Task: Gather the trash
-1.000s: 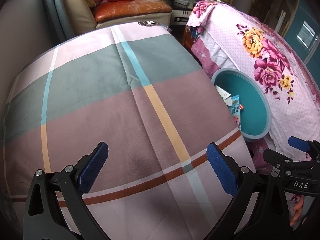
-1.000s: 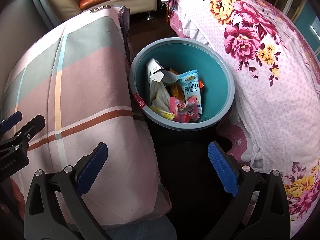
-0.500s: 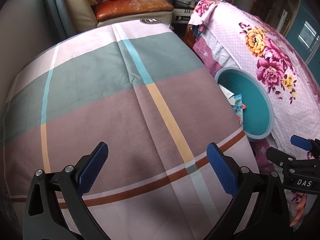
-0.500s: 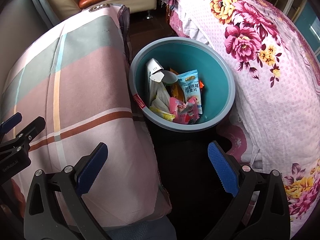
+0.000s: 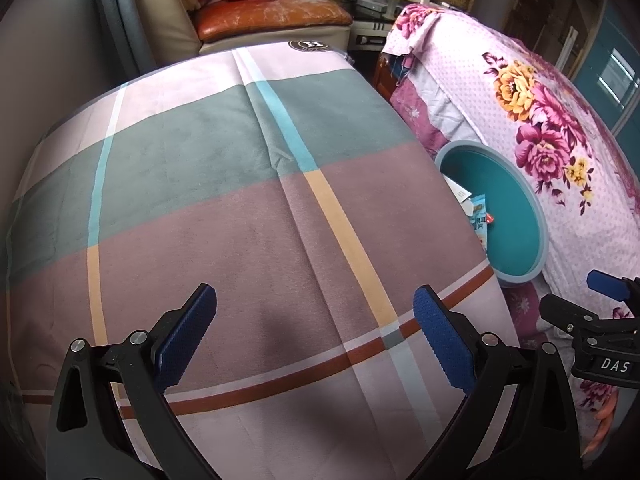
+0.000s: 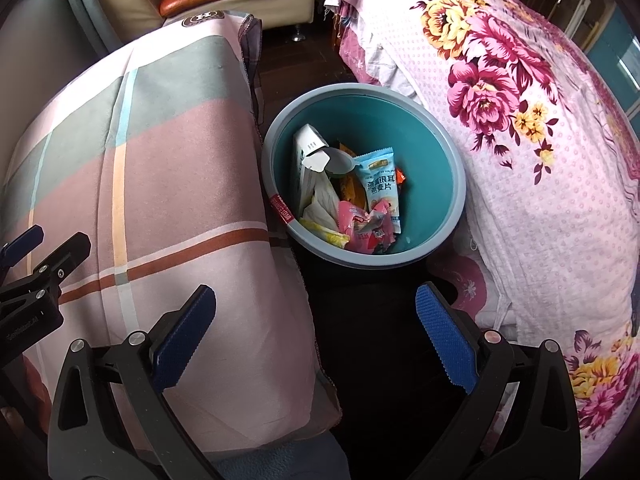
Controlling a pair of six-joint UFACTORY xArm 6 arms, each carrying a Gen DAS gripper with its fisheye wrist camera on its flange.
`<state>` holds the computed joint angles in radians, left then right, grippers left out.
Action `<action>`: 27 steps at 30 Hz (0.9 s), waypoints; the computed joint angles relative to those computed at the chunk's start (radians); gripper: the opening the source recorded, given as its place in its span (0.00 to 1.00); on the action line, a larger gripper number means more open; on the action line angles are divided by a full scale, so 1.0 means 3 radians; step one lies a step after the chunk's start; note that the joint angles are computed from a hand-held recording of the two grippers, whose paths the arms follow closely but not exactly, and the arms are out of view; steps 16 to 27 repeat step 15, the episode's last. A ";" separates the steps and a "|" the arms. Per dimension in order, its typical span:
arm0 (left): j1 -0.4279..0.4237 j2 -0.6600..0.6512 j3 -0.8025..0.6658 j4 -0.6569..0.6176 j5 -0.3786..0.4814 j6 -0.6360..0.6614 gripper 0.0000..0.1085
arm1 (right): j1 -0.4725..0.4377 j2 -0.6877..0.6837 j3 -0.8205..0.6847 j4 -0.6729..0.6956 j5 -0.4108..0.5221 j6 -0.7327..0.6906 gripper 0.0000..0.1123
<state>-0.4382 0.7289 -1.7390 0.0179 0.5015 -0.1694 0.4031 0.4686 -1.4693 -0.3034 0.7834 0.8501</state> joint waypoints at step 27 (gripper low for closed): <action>0.0006 -0.0105 0.0161 0.0014 -0.0107 -0.0011 0.91 | 0.0060 -0.0028 -0.0027 -0.0087 0.0073 0.0072 0.86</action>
